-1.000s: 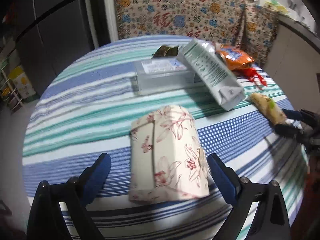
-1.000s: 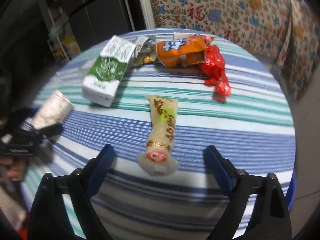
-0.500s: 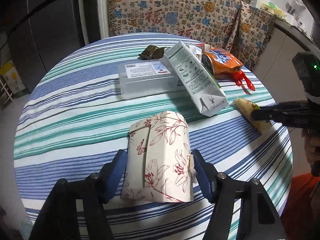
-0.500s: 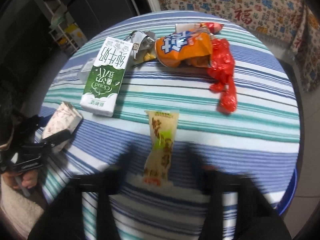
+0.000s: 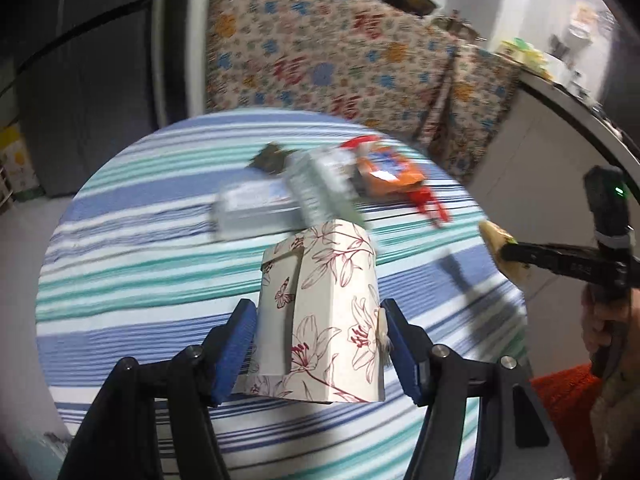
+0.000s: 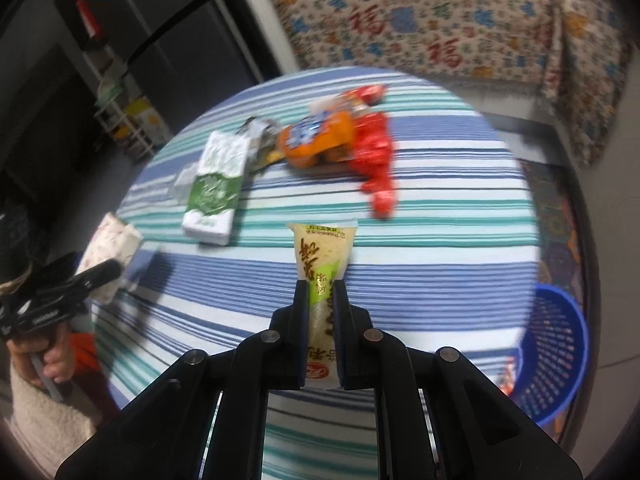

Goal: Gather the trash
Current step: 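Carry the paper box and sausage stick to the wastebasket and release both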

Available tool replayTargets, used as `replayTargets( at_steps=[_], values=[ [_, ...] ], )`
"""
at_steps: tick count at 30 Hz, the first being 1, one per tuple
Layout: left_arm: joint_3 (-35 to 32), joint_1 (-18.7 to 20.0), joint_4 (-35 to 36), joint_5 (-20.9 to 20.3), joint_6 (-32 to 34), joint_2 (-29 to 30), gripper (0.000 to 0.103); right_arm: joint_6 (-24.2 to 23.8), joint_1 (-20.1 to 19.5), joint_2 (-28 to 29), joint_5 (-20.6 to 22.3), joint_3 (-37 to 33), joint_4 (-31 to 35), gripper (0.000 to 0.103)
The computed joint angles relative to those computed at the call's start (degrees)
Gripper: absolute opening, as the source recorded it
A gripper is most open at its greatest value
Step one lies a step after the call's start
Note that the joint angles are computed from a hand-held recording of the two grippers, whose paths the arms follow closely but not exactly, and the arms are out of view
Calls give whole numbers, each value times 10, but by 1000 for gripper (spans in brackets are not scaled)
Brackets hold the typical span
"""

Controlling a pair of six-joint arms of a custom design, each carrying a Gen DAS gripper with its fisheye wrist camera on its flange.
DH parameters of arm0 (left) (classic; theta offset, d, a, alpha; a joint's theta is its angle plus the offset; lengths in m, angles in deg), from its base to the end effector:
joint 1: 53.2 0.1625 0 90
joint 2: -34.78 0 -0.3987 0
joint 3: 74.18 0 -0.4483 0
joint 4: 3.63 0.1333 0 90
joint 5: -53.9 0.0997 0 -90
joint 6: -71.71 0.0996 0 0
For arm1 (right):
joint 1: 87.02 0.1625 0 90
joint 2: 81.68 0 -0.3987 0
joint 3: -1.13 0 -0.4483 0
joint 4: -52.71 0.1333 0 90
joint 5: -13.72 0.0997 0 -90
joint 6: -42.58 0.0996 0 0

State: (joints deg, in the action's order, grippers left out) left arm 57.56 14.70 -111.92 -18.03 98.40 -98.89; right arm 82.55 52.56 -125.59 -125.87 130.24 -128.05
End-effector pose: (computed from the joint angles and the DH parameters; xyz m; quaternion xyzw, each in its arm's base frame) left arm 0.0396 -0.3388 0.4116 0.3765 0.8968 -0.1670 0.1614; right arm 0.3648 -0.2352 -0.0623 0.0557 -0.9053 0.3263 0.2663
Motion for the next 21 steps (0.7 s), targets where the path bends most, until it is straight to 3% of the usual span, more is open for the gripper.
replayTargets(
  at_steps=[5, 10, 17, 19, 21],
  values=[
    [26, -99, 62, -30, -67, -47, 65, 85, 22, -92, -53, 70, 70, 9],
    [79, -223, 79, -63, -175, -66, 65, 188, 31, -215, -96, 145, 192, 9],
    [155, -306, 2, -87, -239, 0, 65, 273, -1, -369, -134, 235, 318, 9],
    [175, -326, -31, -92, -248, 29, 65, 282, -12, -397, -145, 256, 330, 9],
    [193, -347, -65, -90, -253, 59, 65, 274, -24, -413, -151, 283, 298, 9]
  ],
)
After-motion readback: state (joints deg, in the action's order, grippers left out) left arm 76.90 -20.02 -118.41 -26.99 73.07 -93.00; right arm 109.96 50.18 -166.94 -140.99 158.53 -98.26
